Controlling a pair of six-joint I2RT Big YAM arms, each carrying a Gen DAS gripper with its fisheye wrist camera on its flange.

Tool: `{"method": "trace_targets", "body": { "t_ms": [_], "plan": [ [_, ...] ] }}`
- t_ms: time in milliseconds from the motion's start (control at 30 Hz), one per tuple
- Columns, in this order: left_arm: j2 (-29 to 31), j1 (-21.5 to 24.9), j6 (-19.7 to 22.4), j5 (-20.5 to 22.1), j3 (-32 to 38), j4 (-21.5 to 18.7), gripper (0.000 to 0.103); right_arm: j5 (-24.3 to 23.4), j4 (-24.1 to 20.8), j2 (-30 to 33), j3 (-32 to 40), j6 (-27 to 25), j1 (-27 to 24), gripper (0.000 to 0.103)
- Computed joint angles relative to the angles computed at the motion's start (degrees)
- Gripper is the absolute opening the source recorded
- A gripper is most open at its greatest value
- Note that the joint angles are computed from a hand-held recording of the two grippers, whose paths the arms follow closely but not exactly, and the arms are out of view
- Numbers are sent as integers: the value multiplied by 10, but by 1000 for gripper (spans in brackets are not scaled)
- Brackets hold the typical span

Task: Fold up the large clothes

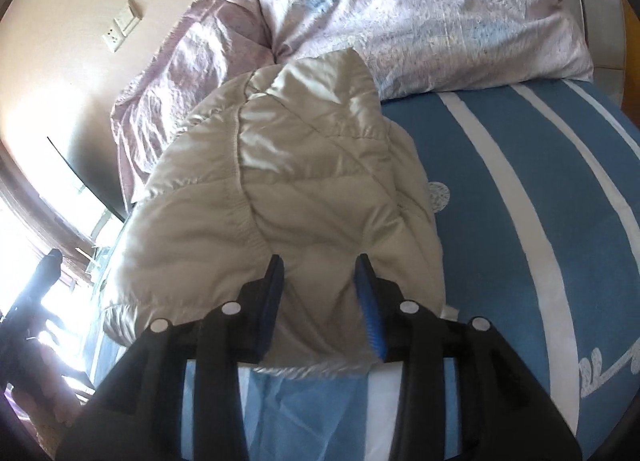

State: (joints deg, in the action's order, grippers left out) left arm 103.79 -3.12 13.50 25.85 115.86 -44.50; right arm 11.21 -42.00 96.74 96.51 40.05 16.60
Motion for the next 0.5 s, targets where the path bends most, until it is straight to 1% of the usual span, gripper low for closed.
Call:
{"method": "trace_targets", "body": {
  "t_ms": [33,100,200,233,267,300,333,367,400,433,467,500],
  "plan": [
    [-4,2,-3,2,-6,1,102,-3,-8,5,3,4,-2,41],
    [-12,6,-7,4,-15,-6,102,-17,-7,20,8,13,-8,41],
    [-24,13,-19,10,-35,-3,102,-6,-11,32,18,12,-10,41],
    [-28,15,-22,11,-43,-5,102,-4,-19,31,23,19,-10,41],
    [-31,18,-25,7,-47,-12,102,4,-25,26,25,21,-7,42],
    [-33,19,-26,-4,-49,-17,102,15,-29,23,26,20,-3,45],
    [-34,20,-28,-14,-51,-22,102,36,-34,16,27,18,3,56],
    [-36,20,-30,-22,-53,-25,102,57,-39,10,27,17,11,64],
    [-38,21,-32,-26,-56,-26,102,85,-45,5,29,13,20,81],
    [-40,22,-33,-28,-59,-27,102,106,-51,2,31,10,27,87],
    [-41,21,-34,-32,-60,-31,102,136,-65,0,39,6,37,89],
    [-41,21,-33,-36,-60,-36,102,166,-82,-1,49,4,47,97]
  ]
}}
